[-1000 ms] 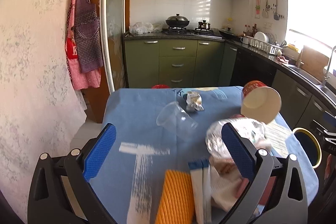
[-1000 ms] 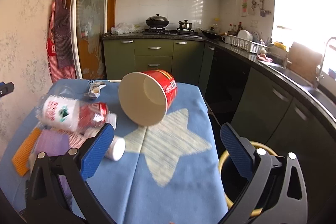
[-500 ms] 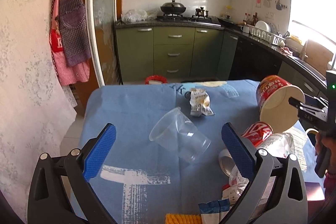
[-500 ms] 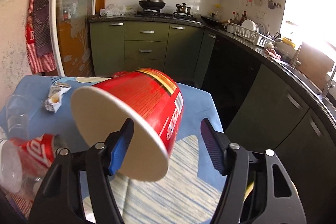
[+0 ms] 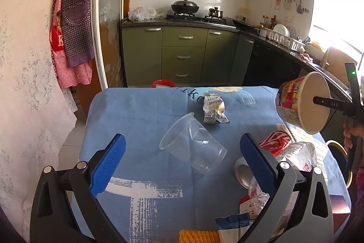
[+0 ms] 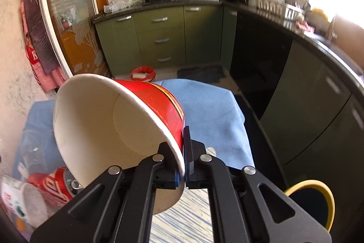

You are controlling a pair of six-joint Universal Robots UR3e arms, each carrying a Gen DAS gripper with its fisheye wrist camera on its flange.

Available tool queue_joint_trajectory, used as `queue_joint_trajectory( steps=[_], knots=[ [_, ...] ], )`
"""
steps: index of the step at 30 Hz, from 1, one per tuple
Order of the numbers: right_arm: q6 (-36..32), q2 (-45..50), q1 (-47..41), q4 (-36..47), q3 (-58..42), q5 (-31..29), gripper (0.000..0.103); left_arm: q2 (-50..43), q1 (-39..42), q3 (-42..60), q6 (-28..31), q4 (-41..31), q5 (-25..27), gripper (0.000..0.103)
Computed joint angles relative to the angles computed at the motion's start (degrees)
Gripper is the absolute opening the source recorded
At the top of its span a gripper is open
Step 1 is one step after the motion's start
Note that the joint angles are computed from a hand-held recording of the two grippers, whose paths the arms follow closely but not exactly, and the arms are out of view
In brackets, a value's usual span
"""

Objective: Collect trash
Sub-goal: 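Grasp the red-and-white paper cup rim with the right gripper and lift, then carry the paper cup over the yellow-rimmed bin and open the right gripper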

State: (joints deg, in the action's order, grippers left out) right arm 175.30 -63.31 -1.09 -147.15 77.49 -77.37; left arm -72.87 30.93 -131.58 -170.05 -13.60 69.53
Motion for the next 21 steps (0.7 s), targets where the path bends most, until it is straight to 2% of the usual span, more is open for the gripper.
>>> queue_joint_trajectory(
  steps=[3,5,8,13,17,21],
  knots=[
    [-0.9,-2.1,-6.0,16.4,-6.5,7.1,0.003,3.1,2.3,-1.3,0.4,-1.0,-2.1,0.099],
    [-2.3,-4.0,-10.6,25.6,-9.5,9.2,0.003,5.2,3.9,-1.9,0.9,-2.4,-3.9,0.099],
    [-4.9,-8.3,-19.3,36.0,-9.7,11.0,0.003,7.7,5.9,-2.4,1.5,-4.5,-6.3,0.099],
    [-10.7,-12.0,-33.4,49.6,-8.6,10.4,0.003,10.3,7.0,-3.0,2.2,-6.4,-8.0,0.099],
    [-14.5,-11.4,-39.6,52.6,-4.5,6.6,0.004,11.6,7.3,-3.5,2.1,-6.4,-8.5,0.099],
    [-14.4,-8.8,-41.2,49.8,0.0,3.5,0.004,12.0,7.1,-3.5,2.3,-6.5,-8.7,0.099]
  ],
)
